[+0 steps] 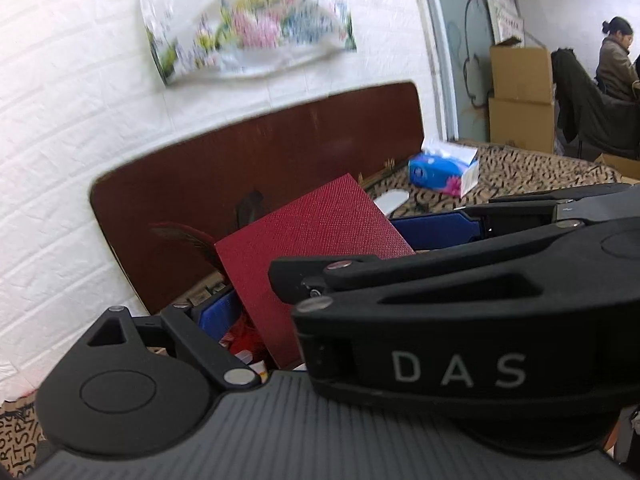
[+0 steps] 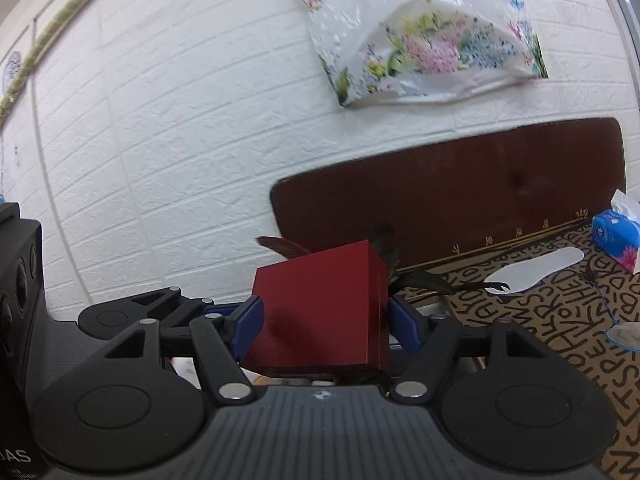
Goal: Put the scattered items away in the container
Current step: 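Lift the dark red box with both tools and lower it toward the cardboard box, then open both tools to release the dark red box into the cardboard box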
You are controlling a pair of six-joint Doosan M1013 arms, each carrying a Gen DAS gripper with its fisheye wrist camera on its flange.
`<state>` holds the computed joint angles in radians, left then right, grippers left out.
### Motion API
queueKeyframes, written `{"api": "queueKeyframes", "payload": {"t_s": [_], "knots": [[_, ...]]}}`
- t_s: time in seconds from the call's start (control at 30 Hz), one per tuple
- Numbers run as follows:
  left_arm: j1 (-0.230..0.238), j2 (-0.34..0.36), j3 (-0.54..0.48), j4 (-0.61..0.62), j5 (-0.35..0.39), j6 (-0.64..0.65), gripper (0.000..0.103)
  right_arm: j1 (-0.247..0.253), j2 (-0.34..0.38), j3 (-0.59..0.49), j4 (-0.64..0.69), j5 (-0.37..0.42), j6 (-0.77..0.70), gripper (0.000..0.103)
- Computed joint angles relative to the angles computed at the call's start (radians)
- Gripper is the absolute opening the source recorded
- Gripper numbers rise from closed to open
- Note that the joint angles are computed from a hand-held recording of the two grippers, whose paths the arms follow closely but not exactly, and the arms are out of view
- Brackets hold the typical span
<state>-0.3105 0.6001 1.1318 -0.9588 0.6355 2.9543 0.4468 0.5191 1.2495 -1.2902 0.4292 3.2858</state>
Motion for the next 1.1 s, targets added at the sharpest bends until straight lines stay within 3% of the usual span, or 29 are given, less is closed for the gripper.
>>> {"api": "queueKeyframes", "payload": {"t_s": [0.23, 0.47, 0.7, 0.9, 1.1], "knots": [[-0.012, 0.046, -0.104, 0.259, 0.130, -0.298, 0.094, -0.021, 0.032, -0.052, 0.241, 0.025, -0.190, 0.066], [-0.019, 0.055, -0.118, 0.310, 0.145, -0.363, 0.095, -0.029, 0.038, -0.058, 0.318, 0.032, -0.197, 0.064], [-0.021, 0.039, -0.084, 0.276, 0.088, -0.317, 0.098, -0.015, 0.028, -0.037, 0.212, 0.047, -0.094, 0.074], [-0.008, 0.004, -0.014, 0.137, 0.035, -0.177, 0.099, 0.018, 0.008, -0.008, 0.073, 0.078, 0.024, 0.085], [0.009, -0.037, 0.060, 0.052, 0.002, -0.071, 0.102, 0.053, -0.004, 0.021, -0.022, 0.103, 0.125, 0.089]]}}
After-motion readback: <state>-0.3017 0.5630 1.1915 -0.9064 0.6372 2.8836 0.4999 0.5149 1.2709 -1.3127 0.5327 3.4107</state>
